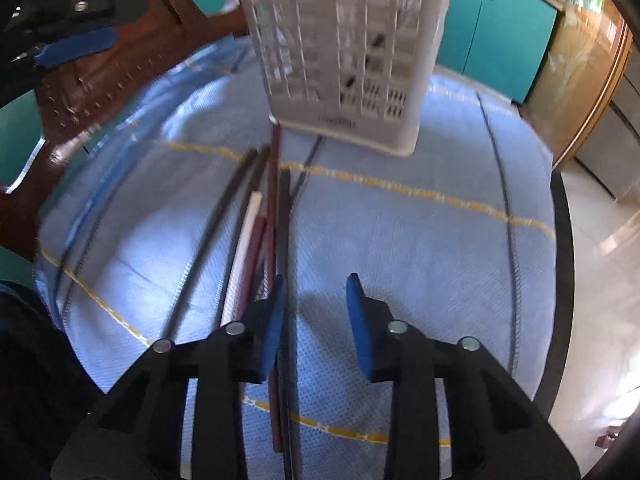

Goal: Organize utensils
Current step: 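Lower the right gripper onto a black chopstick and close while the left gripper moves over the chopsticks, then close the left gripper on a dark brown chopstick while the right gripper lifts the black one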

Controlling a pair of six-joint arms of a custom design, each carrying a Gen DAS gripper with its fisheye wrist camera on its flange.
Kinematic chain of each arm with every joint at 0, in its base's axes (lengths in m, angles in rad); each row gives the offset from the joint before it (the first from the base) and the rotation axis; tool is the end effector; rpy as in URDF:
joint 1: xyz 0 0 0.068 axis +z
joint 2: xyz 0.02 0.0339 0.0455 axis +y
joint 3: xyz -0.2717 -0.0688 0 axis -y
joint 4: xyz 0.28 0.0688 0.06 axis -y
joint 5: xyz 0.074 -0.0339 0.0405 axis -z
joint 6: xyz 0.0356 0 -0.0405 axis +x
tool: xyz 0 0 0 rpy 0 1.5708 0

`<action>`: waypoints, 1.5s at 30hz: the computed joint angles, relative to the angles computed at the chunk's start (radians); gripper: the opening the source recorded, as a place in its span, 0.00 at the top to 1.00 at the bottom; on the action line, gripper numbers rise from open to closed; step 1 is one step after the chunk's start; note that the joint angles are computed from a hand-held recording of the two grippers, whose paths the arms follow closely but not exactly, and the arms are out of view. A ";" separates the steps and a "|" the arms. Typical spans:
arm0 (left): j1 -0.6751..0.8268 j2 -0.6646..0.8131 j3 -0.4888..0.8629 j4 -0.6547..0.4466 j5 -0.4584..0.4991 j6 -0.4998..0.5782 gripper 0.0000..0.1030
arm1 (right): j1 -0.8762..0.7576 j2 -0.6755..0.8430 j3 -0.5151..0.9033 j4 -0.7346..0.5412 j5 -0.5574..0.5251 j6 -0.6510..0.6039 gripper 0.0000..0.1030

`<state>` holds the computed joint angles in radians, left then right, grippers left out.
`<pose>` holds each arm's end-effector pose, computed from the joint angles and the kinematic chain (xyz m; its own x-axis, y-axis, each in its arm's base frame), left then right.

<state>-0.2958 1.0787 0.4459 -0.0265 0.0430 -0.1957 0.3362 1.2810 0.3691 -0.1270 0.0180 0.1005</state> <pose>0.2287 -0.0713 0.1686 -0.6377 -0.0088 -0.7702 0.2036 0.9624 -0.1795 0.2049 0.0709 0.0948 -0.8417 -0.1879 -0.5062 -0.2380 0.9706 0.0355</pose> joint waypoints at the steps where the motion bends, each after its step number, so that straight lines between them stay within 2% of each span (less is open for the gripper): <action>1: -0.004 0.014 0.004 -0.006 -0.002 0.000 0.52 | 0.004 -0.003 -0.016 0.018 -0.009 0.008 0.69; 4: -0.016 0.043 0.010 -0.015 -0.009 0.003 0.52 | -0.005 0.014 -0.015 0.036 -0.035 0.015 0.69; 7: -0.030 0.068 0.010 -0.014 -0.022 0.007 0.52 | 0.014 0.031 -0.002 0.038 -0.001 0.025 0.69; 8: -0.036 0.074 0.011 -0.014 -0.029 0.007 0.52 | 0.019 0.042 0.004 0.030 0.011 0.026 0.75; 10: -0.046 0.107 0.026 -0.020 -0.039 0.008 0.52 | 0.034 0.031 -0.002 0.017 0.057 0.027 0.80; 13: -0.047 0.175 0.058 -0.053 -0.027 0.015 0.52 | -0.038 0.018 0.015 -0.036 0.006 0.033 0.91; 18: -0.043 0.330 0.117 -0.095 0.034 0.012 0.52 | -0.137 0.023 0.028 -0.047 -0.073 0.028 0.91; 24: -0.092 0.460 0.156 -0.088 0.013 0.010 0.52 | -0.159 0.020 0.025 -0.020 -0.079 0.040 0.90; 27: -0.116 0.506 0.174 -0.089 -0.007 0.006 0.52 | -0.152 0.069 0.052 0.012 -0.076 0.067 0.89; 32: -0.147 0.546 0.178 -0.064 -0.063 0.017 0.58 | -0.141 0.099 0.068 0.035 -0.064 0.080 0.78; 37: -0.159 0.539 0.165 -0.051 -0.081 0.023 0.73 | -0.110 0.126 0.079 0.062 -0.018 0.083 0.77; 39: -0.156 0.517 0.160 -0.067 -0.077 0.030 0.79 | -0.096 0.139 0.082 0.074 -0.004 0.082 0.79; 41: -0.150 0.515 0.160 -0.068 -0.062 0.035 0.86 | -0.081 0.139 0.081 0.073 0.004 0.082 0.92; 45: -0.155 0.518 0.161 -0.066 -0.059 0.042 0.88 | -0.082 0.123 0.069 0.065 0.004 0.069 0.92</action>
